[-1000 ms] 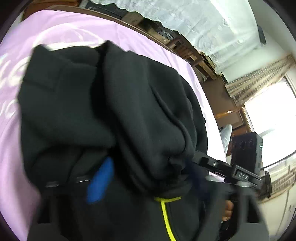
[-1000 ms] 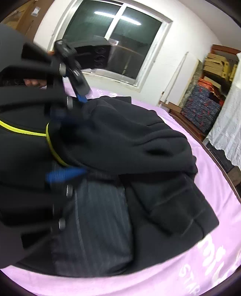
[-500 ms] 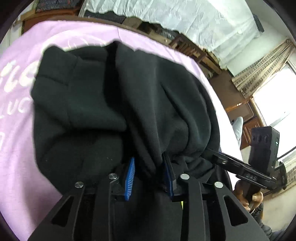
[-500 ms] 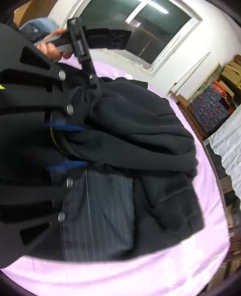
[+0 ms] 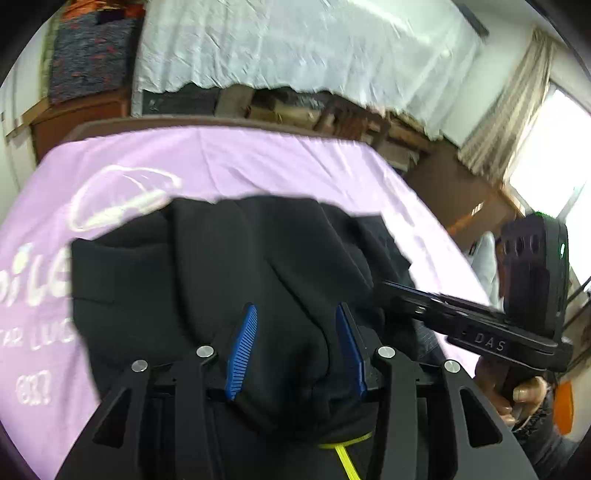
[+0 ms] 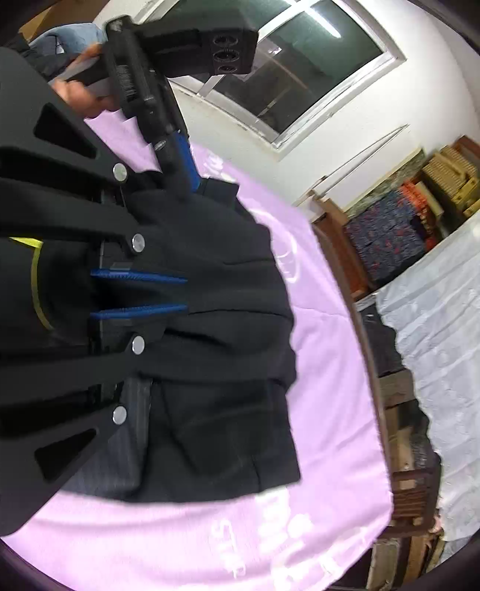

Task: Fold large clothes

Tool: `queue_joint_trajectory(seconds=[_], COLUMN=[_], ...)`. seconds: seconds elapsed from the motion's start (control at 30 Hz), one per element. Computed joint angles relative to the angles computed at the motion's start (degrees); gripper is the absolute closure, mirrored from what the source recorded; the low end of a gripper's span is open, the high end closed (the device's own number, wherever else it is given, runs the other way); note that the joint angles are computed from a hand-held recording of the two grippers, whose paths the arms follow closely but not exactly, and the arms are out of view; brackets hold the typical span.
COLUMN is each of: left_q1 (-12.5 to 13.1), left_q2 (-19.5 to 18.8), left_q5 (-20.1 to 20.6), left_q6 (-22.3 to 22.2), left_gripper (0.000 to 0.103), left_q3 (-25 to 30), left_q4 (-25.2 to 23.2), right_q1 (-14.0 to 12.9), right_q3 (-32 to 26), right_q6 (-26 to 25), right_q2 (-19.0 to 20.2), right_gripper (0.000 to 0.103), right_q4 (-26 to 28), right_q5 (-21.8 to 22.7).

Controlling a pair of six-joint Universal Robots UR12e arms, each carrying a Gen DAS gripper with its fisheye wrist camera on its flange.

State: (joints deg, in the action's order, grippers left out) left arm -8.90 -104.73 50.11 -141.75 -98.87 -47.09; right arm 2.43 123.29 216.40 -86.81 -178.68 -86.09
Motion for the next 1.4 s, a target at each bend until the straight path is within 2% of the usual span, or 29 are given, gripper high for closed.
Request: queue_joint_trajectory(seconds=[0.1, 0.13, 0.23, 0.33, 0.43, 0.5, 0.57, 0.6, 0.67, 0.73, 0.83, 0.9, 0.97, 1.03, 1.13, 1.2, 1.3, 1.37, 1.4], left_q1=[-1.96, -1.82, -1.98, -1.72, -1.31, -0.06, 0.88, 1.15, 0.98, -0.15, -1.1, -1.42, -1.3, -1.13, -0.79, 0.24, 2.67, 4.02, 4.7], left_q2=[-2.6, -2.84, -2.75, -2.64, -1.71, -0.2, 0.97, 1.49, 1.79, 1.09, 0.82, 0.7, 0.52, 0.5, 1.09, 2.44, 4.41, 4.96, 5.07], left_q5=[4.95, 4.92, 5.49, 5.28, 5.02, 2.51, 0.28, -0.09, 1.67, 6.2, 8.74, 9.57, 9.21, 8.74, 8.78, 7.64, 5.53, 5.94, 6.3], left_q6=[0.62, 1.42, 3.12, 3.52, 1.98, 2.58, 3.48, 3.92, 5.55, 6.4, 7.6, 7.55, 7.46, 7.45, 7.1, 6.34, 6.62, 6.74, 6.8], left_gripper=[0.059, 0.058, 0.058, 0.058, 0.064, 0.06, 0.05, 0.048, 0.045, 0.044, 0.041, 0.04, 0.04, 0.04, 0.04, 0.039, 0.035, 0.034, 0.034], left_q3=[-0.24, -0.95, -2.45, -3.01, -3.73, -4.87, -5.87, -6.42, -7.1, -7.53, -9.03, -9.43, -9.18, -9.08, -9.62, -10.77, -12.46, -12.83, -12.58], left_q4=[4.07, 5.86, 10.12, 10.9, 11.94, 11.66, 11.53, 11.52, 10.52, 12.56, 18.08, 20.08, 19.67, 19.28, 20.19, 21.17, 21.88, 21.81, 20.6], right_q1=[-0.76, -1.57, -5.84, -7.35, -6.55, -5.27, -3.86, -3.08, -1.76, -1.61, -1.56, -2.81, -4.36, -5.21, -4.84, -4.15, -3.06, -2.53, -2.41], right_q3=[-0.66, -0.16, 2.9, 3.77, 3.69, 3.8, 4.3, 4.35, 4.14, 4.52, 2.98, 3.63, 4.33, 4.73, 4.94, 5.79, 7.54, 9.05, 9.84], right_q6=[1.06, 1.63, 5.98, 9.93, 9.05, 8.32, 5.84, 4.62, 3.36, 3.03, 1.68, 2.69, 5.36, 6.14, 6.75, 6.67, 6.1, 5.66, 5.6], right_q2=[2.04, 2.67, 3.99, 5.01, 4.14, 2.59, 0.66, 0.02, -0.42, -0.75, 0.28, 0.75, 1.35, 1.72, 1.29, -0.32, -3.8, -6.32, -7.43], right_gripper=[0.096, 0.103, 0.103, 0.103, 0.103, 0.097, 0.096, 0.096, 0.096, 0.096, 0.099, 0.1, 0.1, 0.099, 0.097, 0.095, 0.066, 0.055, 0.053], right_q4=[2.55, 1.57, -6.93, -10.79, -9.59, -8.86, -9.45, -9.47, -8.82, -7.11, 1.56, -0.01, -2.34, -3.76, -4.87, -6.38, -8.54, -8.15, -7.61], right_q5=[1.32, 3.23, 14.86, 19.23, 16.96, 13.82, 11.17, 10.16, 9.19, 10.24, 9.83, 12.61, 16.74, 18.69, 18.29, 15.76, 10.83, 7.05, 5.5])
